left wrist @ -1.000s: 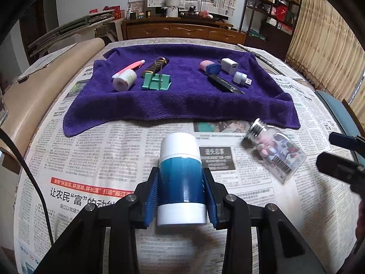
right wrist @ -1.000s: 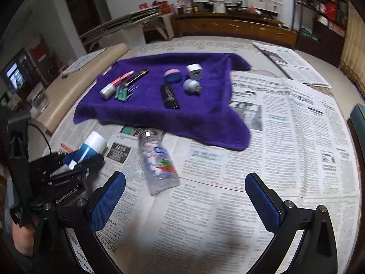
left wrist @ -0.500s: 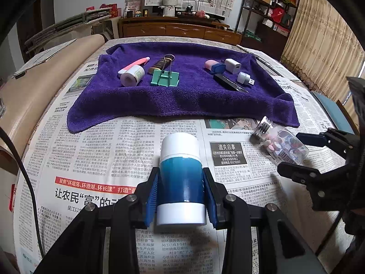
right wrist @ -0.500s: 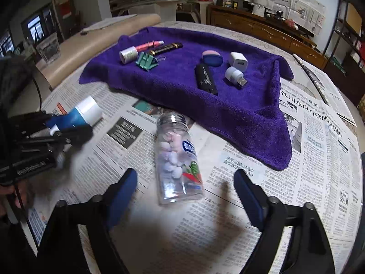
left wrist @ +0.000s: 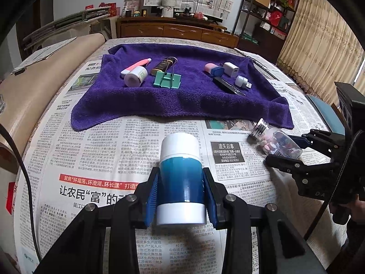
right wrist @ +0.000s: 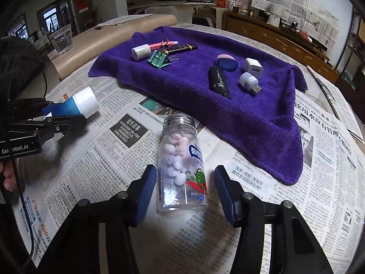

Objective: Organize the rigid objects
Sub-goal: 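Grasp the clear pill bottle with the right tool while the left tool holds the deodorant, then carry the deodorant and pill bottle onto the purple towel with both tools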

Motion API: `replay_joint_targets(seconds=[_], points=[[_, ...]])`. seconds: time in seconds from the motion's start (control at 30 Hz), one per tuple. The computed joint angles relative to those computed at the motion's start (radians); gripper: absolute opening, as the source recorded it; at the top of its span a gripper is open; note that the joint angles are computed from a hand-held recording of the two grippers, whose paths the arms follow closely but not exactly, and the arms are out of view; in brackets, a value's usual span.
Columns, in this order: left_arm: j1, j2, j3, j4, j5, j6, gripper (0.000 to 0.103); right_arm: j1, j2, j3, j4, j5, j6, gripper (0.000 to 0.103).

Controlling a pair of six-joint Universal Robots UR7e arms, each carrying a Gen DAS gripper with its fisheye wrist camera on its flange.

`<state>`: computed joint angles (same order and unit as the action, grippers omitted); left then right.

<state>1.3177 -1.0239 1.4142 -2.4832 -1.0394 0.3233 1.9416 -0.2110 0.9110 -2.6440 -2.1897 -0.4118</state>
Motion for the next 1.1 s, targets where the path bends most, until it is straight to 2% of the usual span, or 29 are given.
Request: replay_joint_targets(seconds=[0.17, 0.33, 0.5, 1.1], points=[[0.003, 0.0, 0.001, -0.012, 0.001, 0.01, 0.034, 0.002, 0.007, -0.011, 0.006, 0.007, 0.002, 0.041], [0.009, 0.0, -0.012, -0.007, 0.003, 0.004, 0.034, -0.004, -0.008, -0.004, 0.026, 0.036, 0.053, 0.041], [0.007, -0.006, -0.021, -0.014, 0.007, 0.006, 0.034, -0.002, -0.036, 0.032, -0.003, 0.076, 0.067, 0.04], [0.0, 0.003, -0.051, 0.007, 0.007, -0.006, 0.034, -0.01, -0.089, 0.105, -0.05, 0.123, 0.122, 0.04]])
